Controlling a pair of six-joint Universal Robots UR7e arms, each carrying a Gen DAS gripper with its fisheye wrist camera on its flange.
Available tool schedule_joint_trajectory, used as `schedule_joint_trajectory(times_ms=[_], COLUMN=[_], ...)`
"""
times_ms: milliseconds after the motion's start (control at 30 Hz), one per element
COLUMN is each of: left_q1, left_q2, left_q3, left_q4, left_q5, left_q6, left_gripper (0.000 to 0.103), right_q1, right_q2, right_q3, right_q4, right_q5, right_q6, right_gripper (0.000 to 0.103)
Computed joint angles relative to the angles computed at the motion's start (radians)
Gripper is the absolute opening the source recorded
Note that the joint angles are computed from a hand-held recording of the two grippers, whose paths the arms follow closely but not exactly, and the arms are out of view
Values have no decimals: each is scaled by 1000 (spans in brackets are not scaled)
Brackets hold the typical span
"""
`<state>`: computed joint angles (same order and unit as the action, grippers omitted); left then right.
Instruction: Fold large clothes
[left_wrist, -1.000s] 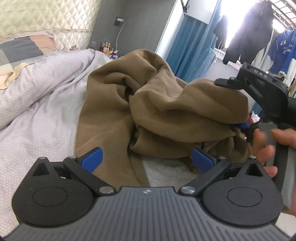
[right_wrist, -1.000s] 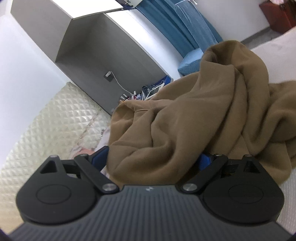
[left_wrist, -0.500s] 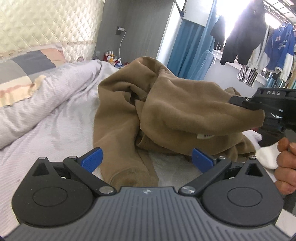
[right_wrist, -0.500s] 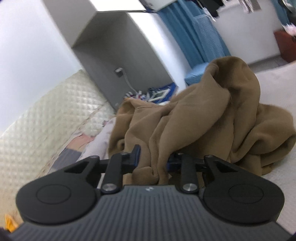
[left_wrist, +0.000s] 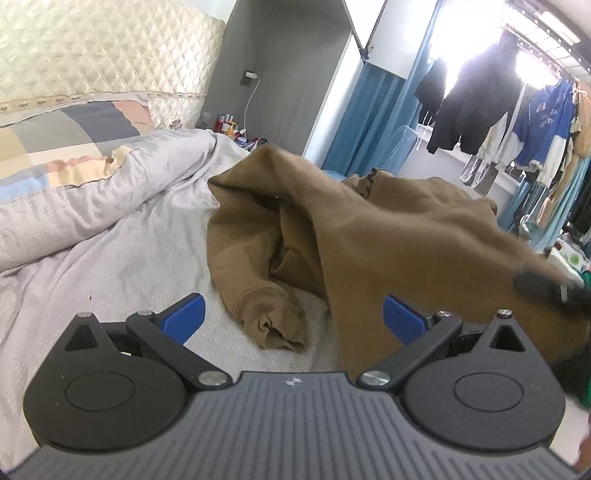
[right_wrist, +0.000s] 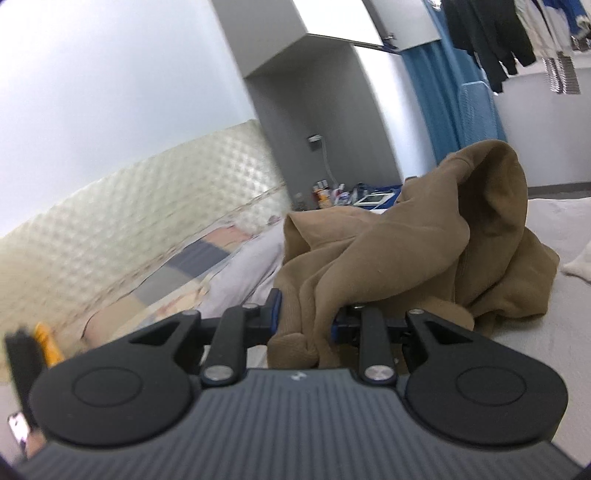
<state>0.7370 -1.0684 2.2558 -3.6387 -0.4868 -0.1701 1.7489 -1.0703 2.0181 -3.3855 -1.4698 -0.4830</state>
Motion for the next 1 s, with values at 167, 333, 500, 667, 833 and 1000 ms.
schedule_joint_trajectory(times_ms=[167, 333, 500, 667, 833, 1000], left_q1=[-34, -28, 10, 54, 86, 140], left_q2=[-15, -3, 15, 19, 54, 89], left_q3=[53, 57, 43, 24, -17, -69], left_q4=[5, 45, 80, 111, 77, 42], left_q5=[-5, -31, -88, -140, -131, -204], left_q6=[-69, -108, -132, -156, -121, -101], left_gripper=[103, 103, 103, 103, 103, 103], right_q1=[-20, -21, -19, -28, -40, -44], right_q2=[-99, -130, -110, -107, -146, -124], right_q3=[152, 203, 165, 151, 184, 145], right_q4=[28, 104, 161, 171, 98, 40], right_q5=[13, -59, -120, -116, -96, -111], right_q6=[-75, -69, 0, 78, 136, 152], right_gripper=[26, 26, 36, 70, 79, 79])
